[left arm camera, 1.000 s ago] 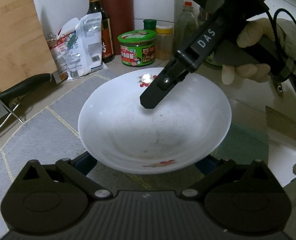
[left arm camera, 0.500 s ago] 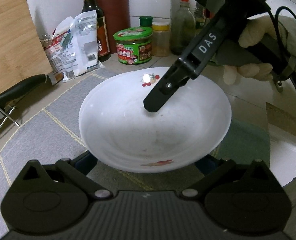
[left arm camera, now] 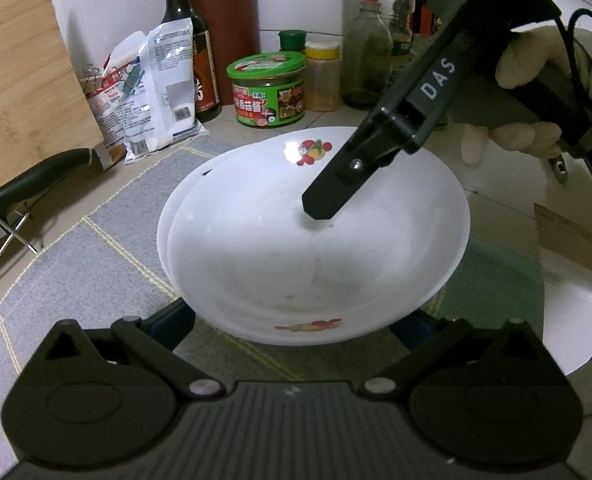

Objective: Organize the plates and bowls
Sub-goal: 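Lift the plate with the right gripper and carry it over the plate stack, then lower the plate onto the stack and open the right gripper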

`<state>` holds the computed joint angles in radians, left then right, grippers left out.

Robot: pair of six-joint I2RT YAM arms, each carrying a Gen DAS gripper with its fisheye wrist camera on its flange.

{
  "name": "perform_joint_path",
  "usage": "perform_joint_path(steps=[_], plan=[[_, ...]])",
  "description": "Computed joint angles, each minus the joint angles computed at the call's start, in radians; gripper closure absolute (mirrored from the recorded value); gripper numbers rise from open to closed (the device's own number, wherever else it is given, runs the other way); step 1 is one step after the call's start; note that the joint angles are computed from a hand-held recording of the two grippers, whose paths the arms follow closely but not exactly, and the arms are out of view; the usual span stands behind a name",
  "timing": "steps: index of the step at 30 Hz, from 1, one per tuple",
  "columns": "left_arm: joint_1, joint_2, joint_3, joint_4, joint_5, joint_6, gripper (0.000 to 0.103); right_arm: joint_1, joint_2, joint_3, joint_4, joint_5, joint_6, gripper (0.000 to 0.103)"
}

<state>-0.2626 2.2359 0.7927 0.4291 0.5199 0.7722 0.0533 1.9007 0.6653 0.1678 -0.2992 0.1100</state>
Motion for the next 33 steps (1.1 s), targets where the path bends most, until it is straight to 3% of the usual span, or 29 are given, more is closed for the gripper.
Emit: perform_joint_path(steps=[17, 33], plan=[[0.001, 0.007, -0.007, 0.039, 0.012, 0.043, 0.001, 0.014, -0.069, -0.041, -0.026, 0.046, 0.027, 0.000], [0.013, -0.013, -0.046, 0.098, 0.013, 0.007, 0.001, 0.064, -0.110, -0.074, -0.046, 0.151, 0.047, 0.000]])
